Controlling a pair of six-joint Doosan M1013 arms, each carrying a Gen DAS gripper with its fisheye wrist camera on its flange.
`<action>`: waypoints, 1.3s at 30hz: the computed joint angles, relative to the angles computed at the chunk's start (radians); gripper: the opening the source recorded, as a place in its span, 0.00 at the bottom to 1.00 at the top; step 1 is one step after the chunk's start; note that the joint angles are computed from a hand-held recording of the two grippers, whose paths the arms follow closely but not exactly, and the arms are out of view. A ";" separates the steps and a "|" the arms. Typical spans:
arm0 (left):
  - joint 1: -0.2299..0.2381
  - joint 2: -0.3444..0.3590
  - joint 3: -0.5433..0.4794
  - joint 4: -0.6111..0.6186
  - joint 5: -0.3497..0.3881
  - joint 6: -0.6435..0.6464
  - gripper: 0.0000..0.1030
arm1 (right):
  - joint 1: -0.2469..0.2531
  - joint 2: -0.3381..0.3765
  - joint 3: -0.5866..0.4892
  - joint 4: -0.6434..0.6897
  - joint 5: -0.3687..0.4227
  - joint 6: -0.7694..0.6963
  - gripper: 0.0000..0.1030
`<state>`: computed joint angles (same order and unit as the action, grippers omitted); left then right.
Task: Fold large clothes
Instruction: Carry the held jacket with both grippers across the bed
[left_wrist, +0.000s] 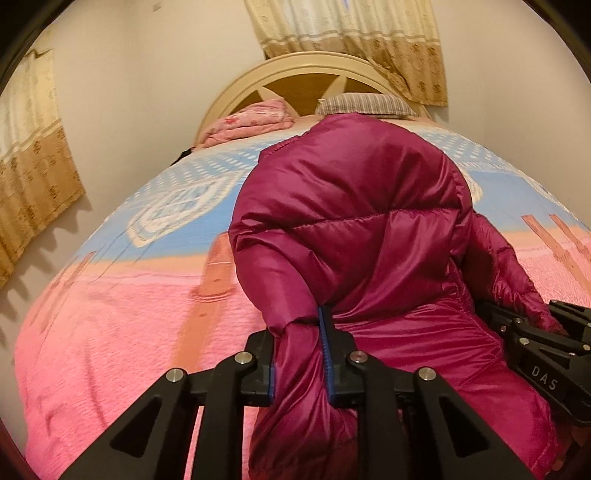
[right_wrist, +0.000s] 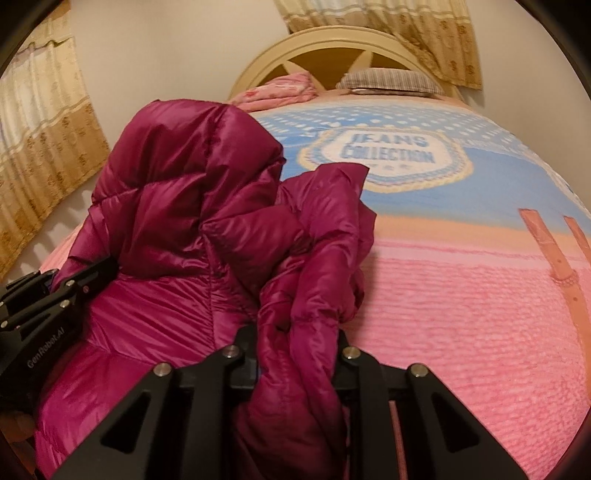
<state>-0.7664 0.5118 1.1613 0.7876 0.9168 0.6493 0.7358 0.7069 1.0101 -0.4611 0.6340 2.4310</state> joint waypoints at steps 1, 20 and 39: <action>0.002 -0.005 0.005 0.004 0.001 -0.009 0.18 | 0.001 0.004 -0.007 0.008 -0.002 -0.012 0.21; 0.045 -0.145 0.179 0.106 0.024 -0.211 0.18 | 0.037 0.106 -0.220 0.185 0.022 -0.317 0.21; 0.083 -0.193 0.263 0.097 0.054 -0.296 0.17 | 0.050 0.232 -0.457 0.336 0.163 -0.552 0.21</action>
